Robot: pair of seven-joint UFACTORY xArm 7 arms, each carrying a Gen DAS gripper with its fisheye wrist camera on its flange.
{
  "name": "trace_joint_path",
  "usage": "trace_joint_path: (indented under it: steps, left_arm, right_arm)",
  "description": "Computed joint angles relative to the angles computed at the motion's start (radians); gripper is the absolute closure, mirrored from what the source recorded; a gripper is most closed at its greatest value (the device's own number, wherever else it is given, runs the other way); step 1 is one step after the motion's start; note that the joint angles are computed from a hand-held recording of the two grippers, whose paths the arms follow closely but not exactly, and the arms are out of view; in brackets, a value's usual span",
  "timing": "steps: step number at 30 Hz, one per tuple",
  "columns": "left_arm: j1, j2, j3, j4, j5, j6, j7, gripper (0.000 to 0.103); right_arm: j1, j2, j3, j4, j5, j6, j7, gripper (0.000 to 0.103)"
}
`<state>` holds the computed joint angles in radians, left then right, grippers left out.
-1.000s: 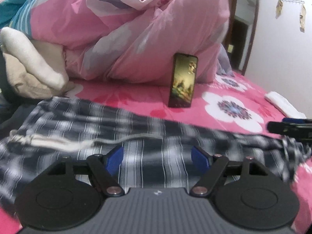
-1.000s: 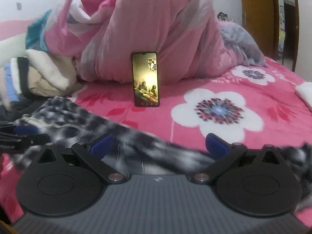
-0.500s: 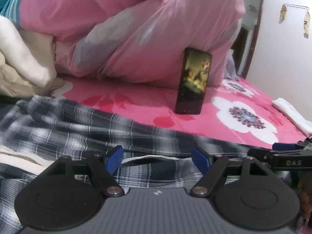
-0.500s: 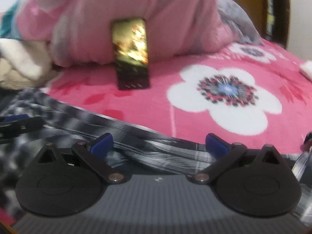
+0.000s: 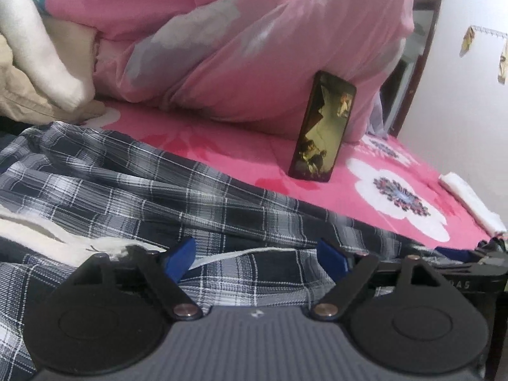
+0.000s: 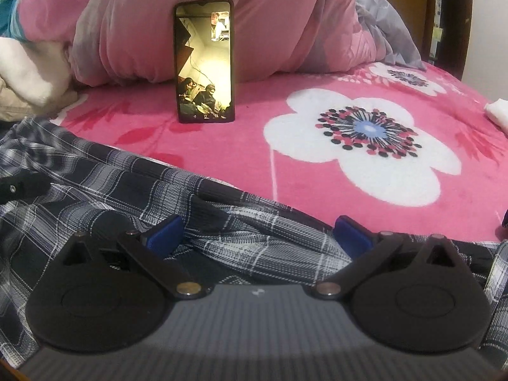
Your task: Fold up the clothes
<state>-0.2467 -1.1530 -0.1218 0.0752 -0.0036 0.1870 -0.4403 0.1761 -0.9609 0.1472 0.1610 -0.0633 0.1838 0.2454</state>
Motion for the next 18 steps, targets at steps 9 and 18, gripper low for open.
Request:
trace_joint_path:
  steps: [9,18]
  left_arm:
    - [0.007,-0.067,-0.013,-0.032,0.006,-0.041,-0.020,0.017]
    - [-0.016,-0.037,0.053,-0.034,-0.023,-0.043,-0.011,0.017]
  right_arm:
    - [0.001,0.002,0.000,-0.001,-0.002,-0.002,0.002,0.001]
    - [0.001,0.003,-0.002,-0.003,-0.002,-0.005,0.000,0.001]
